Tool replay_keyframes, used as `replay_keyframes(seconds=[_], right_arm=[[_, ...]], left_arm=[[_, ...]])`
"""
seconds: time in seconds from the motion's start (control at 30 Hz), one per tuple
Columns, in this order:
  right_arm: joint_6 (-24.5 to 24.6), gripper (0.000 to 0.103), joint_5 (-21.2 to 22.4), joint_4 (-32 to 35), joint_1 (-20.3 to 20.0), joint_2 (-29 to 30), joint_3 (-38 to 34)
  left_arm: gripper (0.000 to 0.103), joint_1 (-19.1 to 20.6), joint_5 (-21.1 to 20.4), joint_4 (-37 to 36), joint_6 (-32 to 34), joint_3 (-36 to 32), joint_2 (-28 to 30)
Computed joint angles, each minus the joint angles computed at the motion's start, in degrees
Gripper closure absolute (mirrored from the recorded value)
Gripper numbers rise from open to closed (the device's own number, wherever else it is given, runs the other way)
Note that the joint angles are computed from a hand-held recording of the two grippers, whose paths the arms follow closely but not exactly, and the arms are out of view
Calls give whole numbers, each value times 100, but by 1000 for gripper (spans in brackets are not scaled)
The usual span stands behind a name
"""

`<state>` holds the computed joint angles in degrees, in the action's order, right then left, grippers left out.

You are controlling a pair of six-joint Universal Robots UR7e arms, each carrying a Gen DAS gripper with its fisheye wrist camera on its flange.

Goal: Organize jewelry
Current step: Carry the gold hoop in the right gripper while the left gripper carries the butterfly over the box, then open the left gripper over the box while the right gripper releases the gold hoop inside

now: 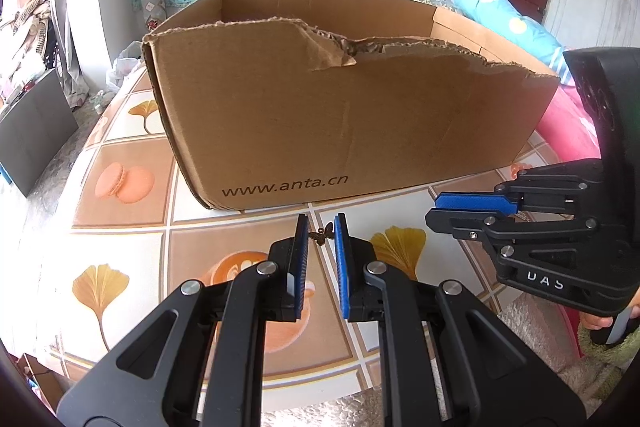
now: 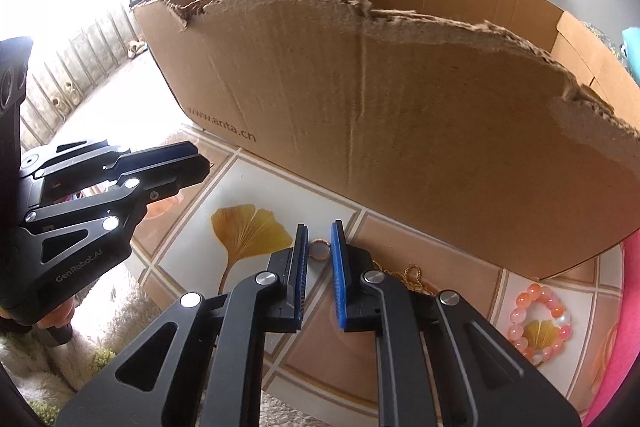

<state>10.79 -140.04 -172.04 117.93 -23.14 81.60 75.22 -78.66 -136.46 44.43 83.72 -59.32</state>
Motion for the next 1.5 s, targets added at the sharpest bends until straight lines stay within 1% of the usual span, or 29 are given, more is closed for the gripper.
replay_keyframes(seconds=[0.07, 0.17, 0.27, 0.37, 0.43, 0.47, 0.53, 0.57, 0.6, 0.63, 0.7, 0.73, 0.77, 0.83, 0.87, 0.93, 0.97, 1.07, 1.2, 1.23, 1.3, 1.5], right_arm=[[49, 91, 81, -106, -12, -40, 65], [44, 91, 130, -306, 73, -129, 167], [-111, 91, 219, -620, 224, -246, 271], [-365, 91, 209, -966, 409, -368, 298], [-578, 91, 221, -1236, 497, -496, 363], [-738, 91, 286, -1398, 534, -572, 349], [-902, 91, 386, -1460, 534, -672, 251], [-959, 91, 536, -1446, 493, -774, 230], [-963, 91, 615, -1367, 446, -832, 178], [-886, 91, 673, -1125, 376, -888, 75], [-493, 91, 763, -333, 199, -969, -185], [-286, 91, 828, -13, 115, -1009, -244], [-4, 91, 980, 453, -14, -1081, -326], [487, 91, 1125, 1085, -207, -1130, -488], [620, 91, 1291, 1362, -326, -1165, -545], [815, 91, 1292, 1721, -426, -1201, -637], [826, 91, 1290, 1862, -469, -1193, -679], [853, 90, 1265, 2007, -516, -1163, -752], [885, 90, 1345, 1937, -569, -1220, -684], [886, 90, 1352, 1867, -580, -1234, -650], [890, 90, 1349, 1745, -583, -1265, -584], [915, 90, 1331, 1428, -561, -1361, -408]], left_arm=[[91, -3, -7, -34, 24, 26, -24], [91, -11, -64, -44, 45, 51, -110], [91, -46, -190, -50, 151, 103, -265], [91, -83, -597, 266, 175, -52, -426], [91, -118, -1026, 523, 207, -272, -482], [91, -140, -1177, 604, 210, -377, -476], [91, -200, -1428, 851, 188, -673, -389], [91, -240, -1527, 996, 157, -875, -290], [91, -283, -1576, 1172, 100, -1108, -155], [91, -320, -1587, 1395, 28, -1351, -5], [91, -421, -1402, 1821, -92, -1823, 332], [91, -492, -1195, 1946, -116, -2023, 526], [91, -542, -992, 2135, -148, -2246, 708], [91, -652, -490, 2763, -422, -2815, 1165], [91, -667, -366, 3087, -536, -3125, 1381], [91, -682, -145, 3587, -722, -3590, 1732], [91, -689, -68, 3682, -757, -3673, 1814], [91, -715, 188, 3840, -815, -3886, 2002], [90, -698, 262, 4236, -1013, -4323, 2286], [86, -697, 298, 4272, -1043, -4356, 2313], [83, -701, 324, 4262, -1070, -4371, 2337], [83, -693, 355, 4208, -1126, -4441, 2334]])
